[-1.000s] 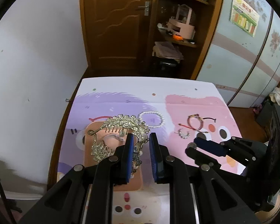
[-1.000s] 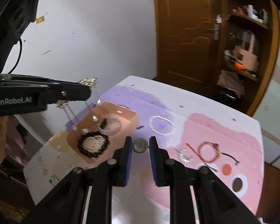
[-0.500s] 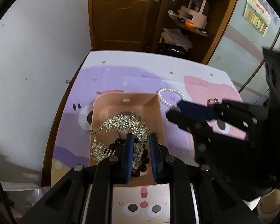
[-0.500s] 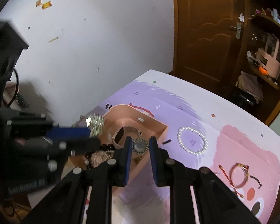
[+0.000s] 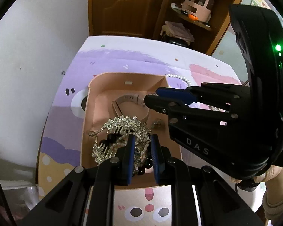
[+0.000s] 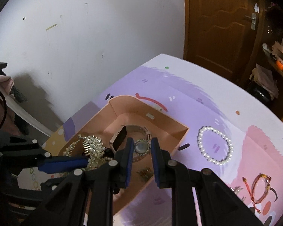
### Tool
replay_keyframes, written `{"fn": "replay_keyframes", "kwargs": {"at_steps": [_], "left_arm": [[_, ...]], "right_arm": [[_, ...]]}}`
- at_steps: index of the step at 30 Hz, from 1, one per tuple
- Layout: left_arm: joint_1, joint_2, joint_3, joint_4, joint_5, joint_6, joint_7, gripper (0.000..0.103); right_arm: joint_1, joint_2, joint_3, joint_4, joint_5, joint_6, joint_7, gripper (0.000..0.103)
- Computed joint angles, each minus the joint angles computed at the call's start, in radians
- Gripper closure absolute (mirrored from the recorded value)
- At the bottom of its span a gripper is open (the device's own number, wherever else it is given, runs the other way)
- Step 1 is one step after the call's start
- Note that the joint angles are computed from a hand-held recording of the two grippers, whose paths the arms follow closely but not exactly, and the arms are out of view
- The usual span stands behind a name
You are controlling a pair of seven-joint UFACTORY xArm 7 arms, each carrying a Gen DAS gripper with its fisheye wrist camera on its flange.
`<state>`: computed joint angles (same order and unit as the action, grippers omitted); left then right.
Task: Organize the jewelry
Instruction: 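Open left gripper over the box while right gripper releases the pearl brooch inside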
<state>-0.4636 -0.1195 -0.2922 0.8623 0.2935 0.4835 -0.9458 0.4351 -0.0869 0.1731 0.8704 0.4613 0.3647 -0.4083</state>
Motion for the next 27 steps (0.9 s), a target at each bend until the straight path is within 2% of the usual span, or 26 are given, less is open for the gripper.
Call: {"fn": "replay_keyframes", "kwargs": {"at_steps": [6, 11, 18, 20, 27], "left_arm": [[0.001, 0.021, 0.004, -0.006, 0.007, -0.019, -0.019, 0.088], [0.003, 0.02, 0.004, -0.012, 0.037, -0.021, -0.053, 0.086], [0.006, -0.016, -0.001, -0.036, 0.041, -0.024, -0.076, 0.06], [0.012, -0.03, -0.01, -0.041, 0.06, -0.02, -0.098, 0.047], [0.022, -0.058, -0.031, -0.044, 0.074, 0.004, -0.139, 0.042]], "right_arm": [[-0.007, 0.029, 0.007, 0.016, -0.037, 0.005, 0.025, 0.084], [-0.013, 0.042, 0.009, 0.035, -0.027, 0.033, 0.017, 0.084], [-0.018, 0.032, 0.008, 0.037, 0.051, 0.063, -0.025, 0.084], [-0.015, 0.016, 0.003, 0.031, 0.093, 0.068, -0.053, 0.084], [-0.001, -0.039, -0.016, 0.001, 0.17, 0.069, -0.093, 0.084]]}}
